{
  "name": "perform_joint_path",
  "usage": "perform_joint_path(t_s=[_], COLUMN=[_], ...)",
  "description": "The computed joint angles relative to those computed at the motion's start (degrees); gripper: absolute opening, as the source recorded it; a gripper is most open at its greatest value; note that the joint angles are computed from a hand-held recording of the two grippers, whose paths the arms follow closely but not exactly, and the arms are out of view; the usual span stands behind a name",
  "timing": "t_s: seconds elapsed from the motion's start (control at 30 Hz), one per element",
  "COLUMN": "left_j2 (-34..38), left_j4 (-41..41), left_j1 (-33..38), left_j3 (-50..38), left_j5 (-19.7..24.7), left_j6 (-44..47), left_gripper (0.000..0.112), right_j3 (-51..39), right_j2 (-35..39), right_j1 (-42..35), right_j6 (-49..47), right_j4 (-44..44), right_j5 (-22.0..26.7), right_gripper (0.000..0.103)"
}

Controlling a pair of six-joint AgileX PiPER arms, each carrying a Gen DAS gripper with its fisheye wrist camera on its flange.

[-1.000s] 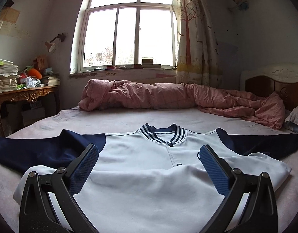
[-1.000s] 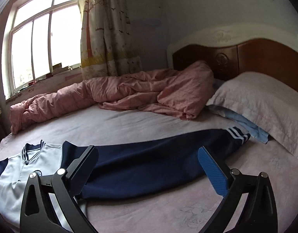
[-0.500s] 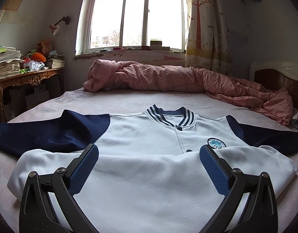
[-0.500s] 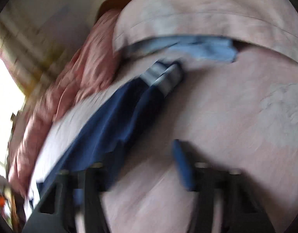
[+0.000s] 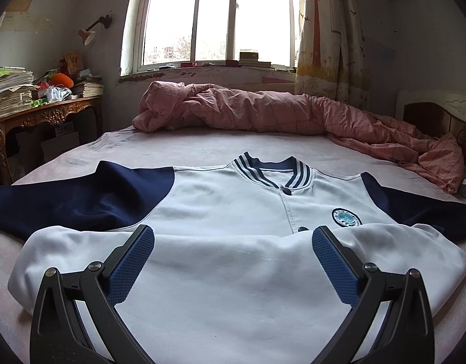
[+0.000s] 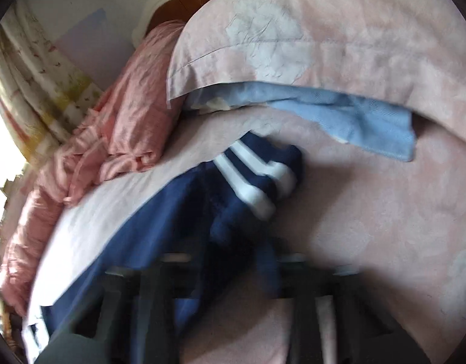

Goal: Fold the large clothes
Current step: 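Grasp the navy sleeve's striped cuff with the right gripper and carry it across the jacket body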

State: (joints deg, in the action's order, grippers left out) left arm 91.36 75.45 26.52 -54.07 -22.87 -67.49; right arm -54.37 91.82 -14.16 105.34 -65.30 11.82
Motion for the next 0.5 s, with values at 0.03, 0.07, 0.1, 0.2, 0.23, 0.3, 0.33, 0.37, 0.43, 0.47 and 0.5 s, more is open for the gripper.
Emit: perform_joint_path(t_s=[0.03,0.07,0.1,0.2,0.23,0.3,0.33,0.37,0.43,0.47,0.5], left_j2=[0.3,0.6,0.8,1.3,1.6,1.9,1.7,1.4,0.7,0.4,0.1], left_j4=[1.1,1.5,1.7,4.3,5.9,7.4,6.9,6.0,4.7,4.4,3.2], left_j1=[0.0,0.0,0.3,1.1,1.8,2.8,3.2,3.4,3.6,3.8,4.3], left_j3=[-0.5,-0.9,-1.0,-1.5,-1.9,-2.3,-2.2,-1.8,-1.3,-1.5,-1.7], left_j5=[0.6,1.0,1.2,2.1,1.5,0.7,0.2,-0.1,-0.6,-1.0,-1.3], left_j6=[-1.6,-2.7,-3.5,-8.5,-10.9,-13.7,-13.4,-12.5,-10.4,-10.0,-8.8], left_gripper=[0.103,0.103,0.103,0.103,0.103,0.103,0.103,0.103,0.103,0.103,0.103], right_j3=[0.3,0.7,0.4,-3.7,-6.1,-14.5,-20.2,-26.0,-37.4,-43.1,-48.9], right_j2=[-1.9,-3.6,-4.2,-5.4,-5.4,-4.4,-2.9,-1.2,2.8,5.5,8.5], right_j1=[3.5,7.3,11.2,24.9,28.9,34.5,37.0,39.2,43.1,45.5,47.9], right_j6=[5.4,9.0,10.2,3.8,1.4,-7.3,-11.9,-16.0,-23.0,-25.7,-28.4], right_j4=[-5.7,-11.3,-15.0,-15.2,-14.7,-9.6,-6.3,-3.8,0.2,0.6,0.7], right_j5=[5.4,11.1,16.9,34.0,37.9,42.1,44.1,45.4,47.5,48.4,50.3], right_gripper=[0.012,0.012,0.012,0.012,0.012,0.012,0.012,0.012,0.012,0.012,0.012])
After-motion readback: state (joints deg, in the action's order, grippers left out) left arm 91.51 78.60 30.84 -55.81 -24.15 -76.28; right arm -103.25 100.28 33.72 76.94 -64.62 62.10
